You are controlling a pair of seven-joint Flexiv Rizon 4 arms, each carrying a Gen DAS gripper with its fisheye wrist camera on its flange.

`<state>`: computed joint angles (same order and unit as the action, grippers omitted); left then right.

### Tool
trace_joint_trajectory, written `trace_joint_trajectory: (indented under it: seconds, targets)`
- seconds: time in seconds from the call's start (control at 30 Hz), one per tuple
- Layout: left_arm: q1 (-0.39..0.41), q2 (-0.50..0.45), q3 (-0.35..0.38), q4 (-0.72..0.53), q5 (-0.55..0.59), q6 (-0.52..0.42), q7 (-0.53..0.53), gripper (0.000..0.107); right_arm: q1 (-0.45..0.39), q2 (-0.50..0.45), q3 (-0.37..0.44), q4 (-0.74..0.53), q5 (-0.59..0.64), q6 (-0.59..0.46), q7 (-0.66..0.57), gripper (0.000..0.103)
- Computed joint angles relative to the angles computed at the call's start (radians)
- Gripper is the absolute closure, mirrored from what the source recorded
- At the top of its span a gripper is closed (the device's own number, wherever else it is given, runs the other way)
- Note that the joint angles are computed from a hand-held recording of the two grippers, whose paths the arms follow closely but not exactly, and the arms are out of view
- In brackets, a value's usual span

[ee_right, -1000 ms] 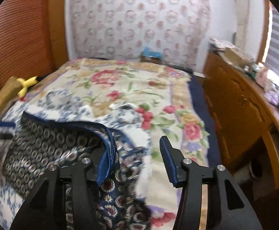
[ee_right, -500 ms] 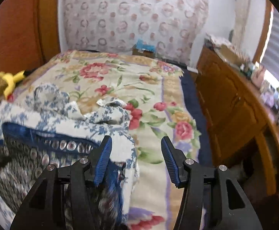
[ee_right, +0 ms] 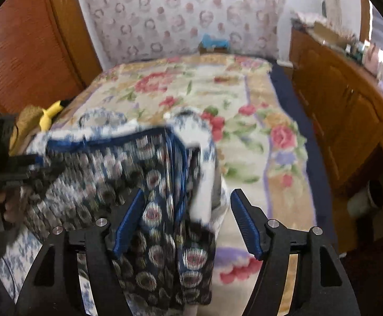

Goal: Fold small clothes

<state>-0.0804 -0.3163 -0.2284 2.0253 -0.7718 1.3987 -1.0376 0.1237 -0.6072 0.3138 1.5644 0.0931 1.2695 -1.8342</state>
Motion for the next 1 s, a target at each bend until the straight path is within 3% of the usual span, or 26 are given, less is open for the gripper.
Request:
trace_joint_trajectory:
  seconds: [0.13,0.23,0.33,0.37,0.43,0.47,0.5,0.57,0.7,0.8,1.0]
  targets:
    - [0.005,0.003,-0.01,0.005,-0.005,0.001,0.013,0.064,-0.032,-0.043,0.042,-0.045,0.046,-0.084,-0.001,0.033]
    - [0.027,0.012,-0.044,0.012,-0.093,-0.027,0.07,0.072,-0.056,-0.066,0.078,-0.083,0.106,-0.13,-0.034,0.033]
    - [0.014,0.018,-0.036,0.008,-0.152,-0.067,0.108,0.088,-0.018,-0.053,0.04,-0.055,0.109,-0.091,-0.04,0.032]
    - [0.007,0.019,-0.03,0.006,-0.164,-0.077,0.117,0.097,-0.009,-0.048,0.03,-0.044,0.104,-0.077,-0.038,0.035]
    - [-0.014,0.024,-0.014,0.004,-0.167,-0.083,0.131,0.102,-0.002,-0.036,0.022,-0.019,0.1,-0.048,-0.037,0.04]
    - [-0.024,0.028,-0.009,0.006,-0.173,-0.076,0.139,0.103,-0.004,-0.028,0.025,-0.006,0.1,-0.036,-0.04,0.049]
    - [-0.033,0.033,-0.006,0.009,-0.176,-0.07,0.146,0.104,-0.024,-0.024,0.052,-0.001,0.112,-0.038,-0.066,0.063]
    - [-0.037,0.045,-0.02,0.014,-0.235,-0.064,0.199,0.104,-0.011,-0.004,0.043,0.026,0.102,-0.029,-0.068,0.066]
    - [-0.073,0.081,-0.028,0.026,-0.389,-0.045,0.329,0.106,-0.03,-0.002,0.075,0.028,0.117,-0.063,-0.112,0.089]
    - [-0.108,0.123,-0.022,0.034,-0.522,-0.04,0.434,0.106,-0.024,0.017,0.075,0.053,0.129,-0.023,-0.142,0.095]
    - [-0.205,0.229,0.033,0.06,-0.747,0.012,0.617,0.106,-0.015,0.069,0.095,0.102,0.124,0.089,-0.164,0.096]
